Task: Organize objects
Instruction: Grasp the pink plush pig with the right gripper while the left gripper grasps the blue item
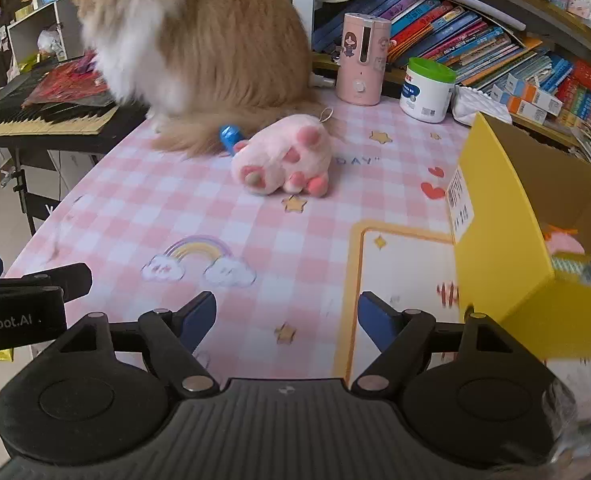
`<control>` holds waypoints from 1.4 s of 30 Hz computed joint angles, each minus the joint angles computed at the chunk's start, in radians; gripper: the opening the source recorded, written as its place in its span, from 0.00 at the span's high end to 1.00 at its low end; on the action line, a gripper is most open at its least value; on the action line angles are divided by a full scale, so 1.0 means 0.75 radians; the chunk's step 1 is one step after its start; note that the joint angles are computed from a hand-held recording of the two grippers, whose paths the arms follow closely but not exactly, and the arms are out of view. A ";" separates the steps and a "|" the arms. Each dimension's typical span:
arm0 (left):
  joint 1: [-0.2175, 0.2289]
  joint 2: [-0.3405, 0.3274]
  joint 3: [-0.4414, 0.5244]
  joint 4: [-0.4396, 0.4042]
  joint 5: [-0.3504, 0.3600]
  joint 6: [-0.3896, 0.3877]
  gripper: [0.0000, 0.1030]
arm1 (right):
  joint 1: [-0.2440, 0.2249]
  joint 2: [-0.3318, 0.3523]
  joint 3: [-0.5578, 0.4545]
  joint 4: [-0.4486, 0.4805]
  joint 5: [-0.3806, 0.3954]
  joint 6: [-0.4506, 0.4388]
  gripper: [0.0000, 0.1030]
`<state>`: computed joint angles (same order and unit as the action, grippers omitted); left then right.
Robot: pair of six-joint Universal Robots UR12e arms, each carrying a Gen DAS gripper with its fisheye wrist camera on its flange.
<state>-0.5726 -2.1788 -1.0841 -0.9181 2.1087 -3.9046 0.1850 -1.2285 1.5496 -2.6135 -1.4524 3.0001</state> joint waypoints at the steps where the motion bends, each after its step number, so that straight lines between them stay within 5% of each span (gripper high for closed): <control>1: 0.002 -0.011 0.019 -0.010 0.002 0.001 0.04 | -0.004 0.014 -0.019 0.009 0.006 -0.001 0.24; 9: 0.030 -0.093 0.171 -0.047 0.026 0.022 0.04 | -0.037 0.133 -0.171 -0.010 0.109 -0.026 0.23; 14: 0.052 -0.129 0.238 -0.084 0.022 -0.015 0.04 | -0.048 0.231 -0.291 -0.043 0.187 -0.009 0.05; 23: 0.077 -0.172 0.309 -0.145 0.016 -0.011 0.04 | -0.028 0.435 -0.582 0.144 0.249 0.055 0.02; 27: 0.088 -0.201 0.352 -0.163 -0.008 0.005 0.05 | -0.021 0.487 -0.657 0.213 0.245 0.045 0.05; 33: 0.108 -0.270 0.440 -0.127 -0.085 0.059 0.08 | -0.039 0.476 -0.643 0.157 0.256 0.068 0.45; 42: 0.139 -0.520 0.806 -0.232 -0.209 0.198 0.45 | -0.072 0.380 -0.502 0.016 0.143 0.039 0.46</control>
